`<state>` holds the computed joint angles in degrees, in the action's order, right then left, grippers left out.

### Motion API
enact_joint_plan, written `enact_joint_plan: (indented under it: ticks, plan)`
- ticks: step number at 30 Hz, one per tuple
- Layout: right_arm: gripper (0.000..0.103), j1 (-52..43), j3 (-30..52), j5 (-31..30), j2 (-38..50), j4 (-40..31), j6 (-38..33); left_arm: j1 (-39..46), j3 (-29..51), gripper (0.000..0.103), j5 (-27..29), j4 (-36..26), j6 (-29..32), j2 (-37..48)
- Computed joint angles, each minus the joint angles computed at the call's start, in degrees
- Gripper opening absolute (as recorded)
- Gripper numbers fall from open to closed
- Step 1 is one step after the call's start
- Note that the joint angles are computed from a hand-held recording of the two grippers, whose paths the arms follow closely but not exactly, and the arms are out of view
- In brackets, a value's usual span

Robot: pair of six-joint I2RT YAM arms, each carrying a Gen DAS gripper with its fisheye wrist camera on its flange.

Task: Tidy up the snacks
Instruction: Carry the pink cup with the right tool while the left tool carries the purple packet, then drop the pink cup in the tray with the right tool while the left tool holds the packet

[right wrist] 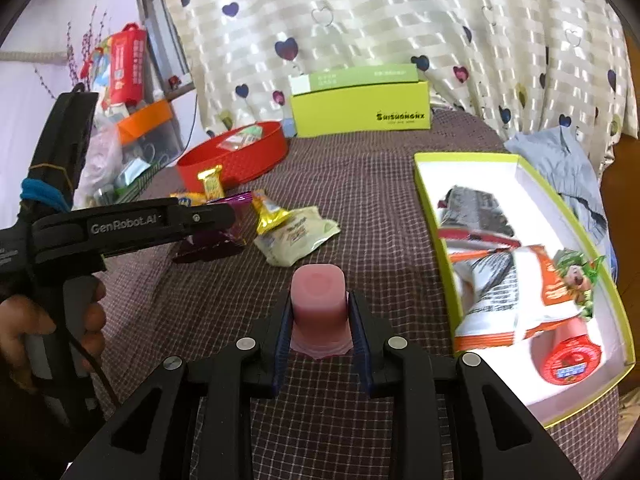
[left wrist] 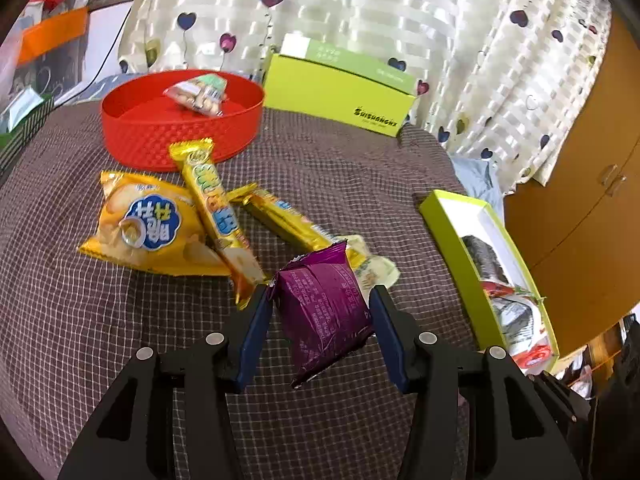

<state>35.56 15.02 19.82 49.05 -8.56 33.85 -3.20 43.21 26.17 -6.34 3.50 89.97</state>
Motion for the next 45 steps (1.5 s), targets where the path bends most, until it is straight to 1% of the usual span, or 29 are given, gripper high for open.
enact_joint_plan:
  ticks: [5,13,20,27,33,36,43,45]
  plan:
    - [0.026,-2.1,0.4,0.1,-4.7,-4.5,-0.5,-1.7,-0.2,0.052,0.5,-0.8,-0.2,-2.6]
    - [0.026,-6.7,0.9,-1.1,-12.3,-11.3,-2.1,-6.0,0.5,0.052,0.1,-1.9,-1.3,-4.1]
    - [0.026,-13.9,1.9,-3.8,-19.0,-17.4,-5.2,-10.2,1.6,0.052,-0.3,-2.5,-2.0,-4.8]
    - [0.026,-23.9,2.7,-8.8,-23.9,-21.7,-10.0,-14.4,3.3,0.052,-1.8,-2.9,-2.8,-4.8]
    - [0.026,-35.0,3.0,-15.1,-25.0,-22.3,-14.8,-17.7,5.3,0.052,-2.6,-2.8,-3.2,-3.5]
    - [0.026,-42.4,3.1,-19.9,-24.2,-21.8,-18.1,-19.0,6.3,0.052,-1.7,-2.2,-3.4,-2.5]
    - [0.026,-55.2,2.5,-27.2,-19.0,-17.3,-23.7,-21.9,10.5,0.052,-0.8,-2.2,-4.0,2.4]
    - [0.026,-57.0,2.3,-28.2,-17.5,-16.1,-24.5,-22.8,11.7,0.052,-0.9,-2.3,-4.0,3.9]
